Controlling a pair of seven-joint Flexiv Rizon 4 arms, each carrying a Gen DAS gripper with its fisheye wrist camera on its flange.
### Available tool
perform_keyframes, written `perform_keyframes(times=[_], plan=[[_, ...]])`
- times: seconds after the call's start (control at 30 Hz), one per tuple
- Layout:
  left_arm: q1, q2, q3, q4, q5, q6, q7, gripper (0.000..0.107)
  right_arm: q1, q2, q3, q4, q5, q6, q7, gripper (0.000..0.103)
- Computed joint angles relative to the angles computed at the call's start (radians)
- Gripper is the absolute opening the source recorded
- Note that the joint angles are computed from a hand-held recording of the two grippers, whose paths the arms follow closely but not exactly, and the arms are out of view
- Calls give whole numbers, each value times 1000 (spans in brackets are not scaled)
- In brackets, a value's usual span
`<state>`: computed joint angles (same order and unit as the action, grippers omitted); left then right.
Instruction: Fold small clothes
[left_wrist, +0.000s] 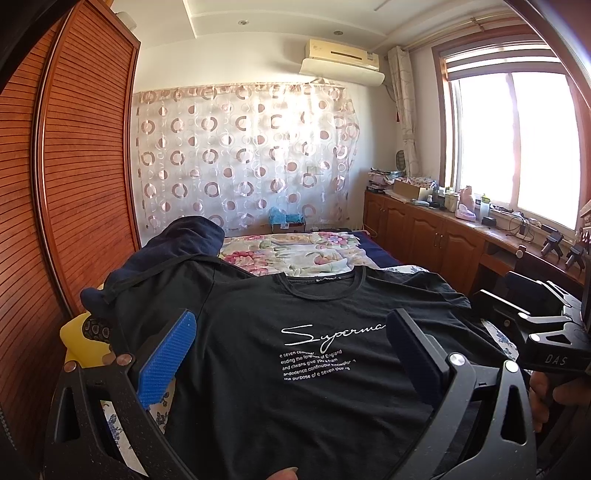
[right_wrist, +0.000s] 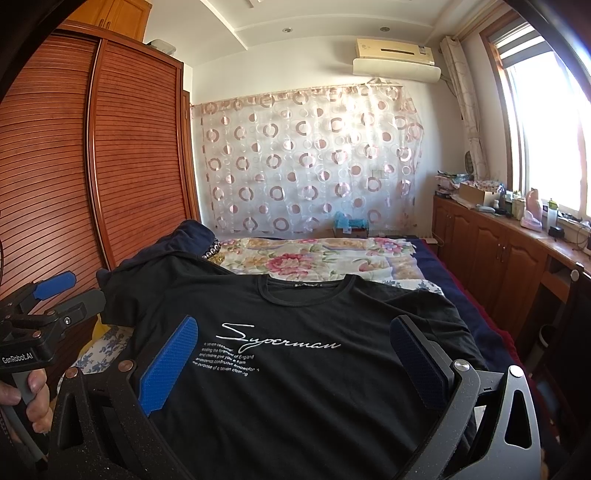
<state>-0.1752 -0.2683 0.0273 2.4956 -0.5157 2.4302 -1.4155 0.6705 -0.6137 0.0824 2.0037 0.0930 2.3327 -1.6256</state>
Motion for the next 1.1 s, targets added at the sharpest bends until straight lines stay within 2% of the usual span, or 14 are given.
perform_keyframes(times=[0.77,0.8,0.87,1.1], plan=[[-18,5,-1,-2,-25,1,15,103,-2,-4,3,-3,-6,4,-2,103],[-45,26,-10,-5,-78,-12,50,103,-4,-6,5,-4,-10,3,-1,103],[-53,35,-14,-9,-100,-24,64,103,-11,-9,9,-5,-22,0,6,103],[10,31,8,-8,-40,-65,25,103,-47,-30,25,-19,-105,-28,40,103]])
